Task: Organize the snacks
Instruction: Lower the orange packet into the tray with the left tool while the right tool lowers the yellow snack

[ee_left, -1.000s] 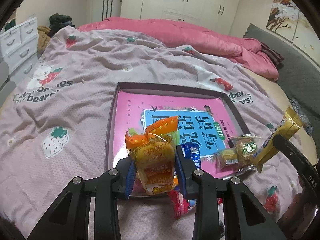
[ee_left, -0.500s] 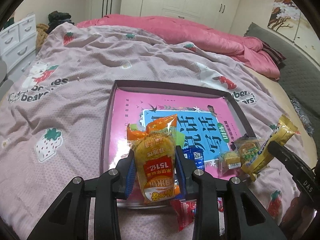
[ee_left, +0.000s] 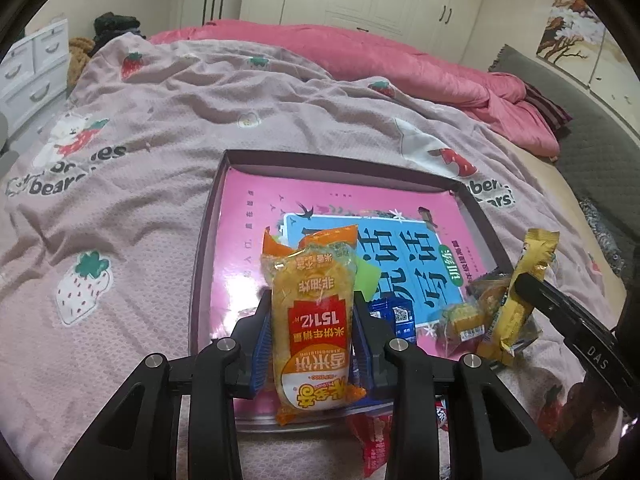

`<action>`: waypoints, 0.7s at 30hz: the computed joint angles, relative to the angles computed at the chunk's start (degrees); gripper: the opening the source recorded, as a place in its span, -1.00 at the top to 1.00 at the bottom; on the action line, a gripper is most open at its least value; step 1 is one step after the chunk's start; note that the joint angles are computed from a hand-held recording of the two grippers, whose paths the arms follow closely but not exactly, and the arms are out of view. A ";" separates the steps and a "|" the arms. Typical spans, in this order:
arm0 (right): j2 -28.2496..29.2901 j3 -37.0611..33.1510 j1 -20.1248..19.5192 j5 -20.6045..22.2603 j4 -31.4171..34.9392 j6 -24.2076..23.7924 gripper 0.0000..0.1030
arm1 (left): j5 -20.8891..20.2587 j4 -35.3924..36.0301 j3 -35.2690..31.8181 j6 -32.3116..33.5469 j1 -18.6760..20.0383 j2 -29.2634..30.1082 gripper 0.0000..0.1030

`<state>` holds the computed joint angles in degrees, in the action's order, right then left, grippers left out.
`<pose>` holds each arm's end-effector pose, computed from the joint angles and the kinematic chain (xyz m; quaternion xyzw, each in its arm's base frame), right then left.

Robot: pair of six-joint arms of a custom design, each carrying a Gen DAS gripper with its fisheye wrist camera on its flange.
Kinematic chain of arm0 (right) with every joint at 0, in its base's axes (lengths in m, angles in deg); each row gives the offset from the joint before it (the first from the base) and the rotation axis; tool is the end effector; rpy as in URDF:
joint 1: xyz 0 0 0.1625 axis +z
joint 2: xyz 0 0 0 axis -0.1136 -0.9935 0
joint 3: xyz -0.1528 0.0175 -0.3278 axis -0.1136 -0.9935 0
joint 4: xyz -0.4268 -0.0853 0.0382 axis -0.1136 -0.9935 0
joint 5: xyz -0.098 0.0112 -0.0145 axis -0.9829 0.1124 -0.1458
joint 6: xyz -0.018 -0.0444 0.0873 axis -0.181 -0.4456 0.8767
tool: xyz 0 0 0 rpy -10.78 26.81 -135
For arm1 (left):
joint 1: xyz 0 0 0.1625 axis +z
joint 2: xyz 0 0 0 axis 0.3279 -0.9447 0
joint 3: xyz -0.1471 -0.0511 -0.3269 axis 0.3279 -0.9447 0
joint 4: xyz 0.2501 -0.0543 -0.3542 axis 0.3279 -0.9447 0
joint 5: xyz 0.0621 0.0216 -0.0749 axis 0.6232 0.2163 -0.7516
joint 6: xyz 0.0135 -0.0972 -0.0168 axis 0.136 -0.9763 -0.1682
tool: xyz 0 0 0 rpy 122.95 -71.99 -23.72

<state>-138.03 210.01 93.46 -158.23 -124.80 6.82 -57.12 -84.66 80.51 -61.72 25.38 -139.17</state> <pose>0.1010 -0.4159 0.1259 0.2056 -0.9016 0.3471 0.1560 -0.1374 -0.4254 0.0961 0.1018 0.9050 -0.3156 0.2664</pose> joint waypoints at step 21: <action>-2.45 2.52 2.00 1.79 -3.84 -3.31 0.03 | -1.52 2.66 1.35 -1.44 -2.33 -4.14 -0.27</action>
<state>-140.48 212.53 95.46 -156.44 -128.64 3.51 -58.64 -82.00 81.86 -63.15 23.05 -143.32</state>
